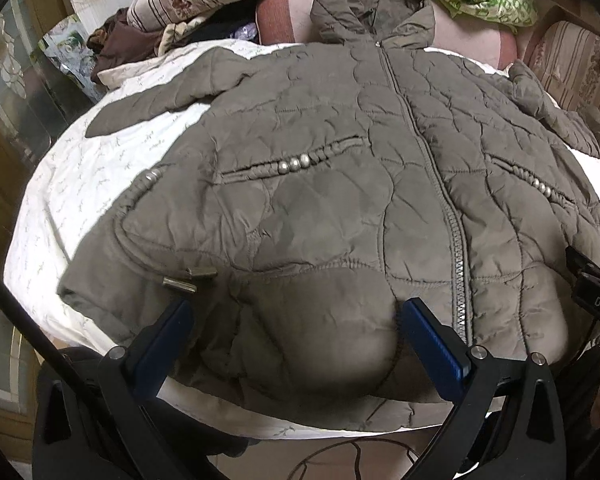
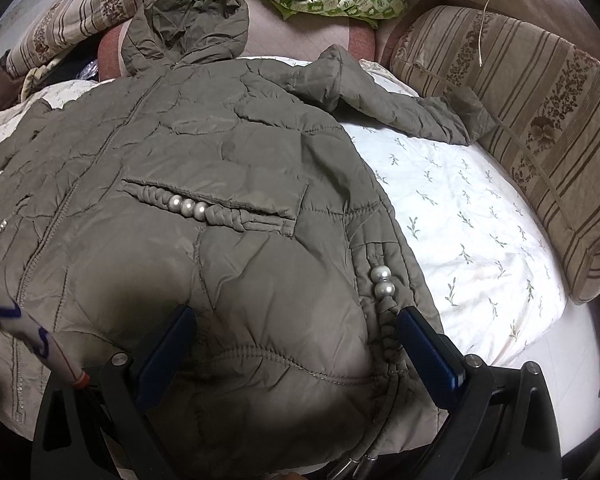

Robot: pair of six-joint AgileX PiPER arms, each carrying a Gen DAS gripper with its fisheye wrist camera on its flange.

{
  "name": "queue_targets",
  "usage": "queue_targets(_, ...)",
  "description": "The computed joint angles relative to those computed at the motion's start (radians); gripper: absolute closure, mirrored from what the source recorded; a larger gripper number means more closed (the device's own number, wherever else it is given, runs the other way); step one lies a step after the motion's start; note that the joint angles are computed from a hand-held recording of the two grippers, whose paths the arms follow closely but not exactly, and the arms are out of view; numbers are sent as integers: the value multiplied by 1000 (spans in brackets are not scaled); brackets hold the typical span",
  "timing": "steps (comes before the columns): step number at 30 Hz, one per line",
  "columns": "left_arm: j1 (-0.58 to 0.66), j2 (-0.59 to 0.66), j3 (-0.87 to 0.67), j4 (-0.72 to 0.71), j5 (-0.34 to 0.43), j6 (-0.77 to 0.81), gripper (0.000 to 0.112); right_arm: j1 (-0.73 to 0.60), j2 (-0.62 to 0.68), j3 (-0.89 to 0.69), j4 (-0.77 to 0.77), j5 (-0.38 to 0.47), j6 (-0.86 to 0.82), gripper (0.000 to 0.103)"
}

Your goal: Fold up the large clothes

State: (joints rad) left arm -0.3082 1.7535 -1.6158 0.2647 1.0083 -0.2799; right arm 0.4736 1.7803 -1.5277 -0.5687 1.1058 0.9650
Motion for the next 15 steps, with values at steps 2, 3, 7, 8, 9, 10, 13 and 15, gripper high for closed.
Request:
queue_targets(2,9,9,-2,-18,-2,8,9,6,8,-10,-5,16,-2,1)
queue_targets(3,11,12,-2,-22,-4,10,9,5,9,-12,-4,18,-2,1)
queue_targets(7,9,29,-9,-24,3,11,9,3,16,-18,3,29,5,1)
queue_targets(8,9,35,-12,-22,8,12,9,4,17,-16,0,29,9,1)
queue_targets(9,7,40,-15,-19,9,10,9,5,18,-15,-2,29,11,1)
queue_targets(10,7,45,-19,-18,12,11,9,4,19,-14,-5,27,11,1)
queue_targets(13,4,63,-35,-12,24,6,9,4,19,-7,-6,18,19,0)
queue_targets(15,0,70,-35,-2,26,-2,9,-1,14,5,-2,5,22,0)
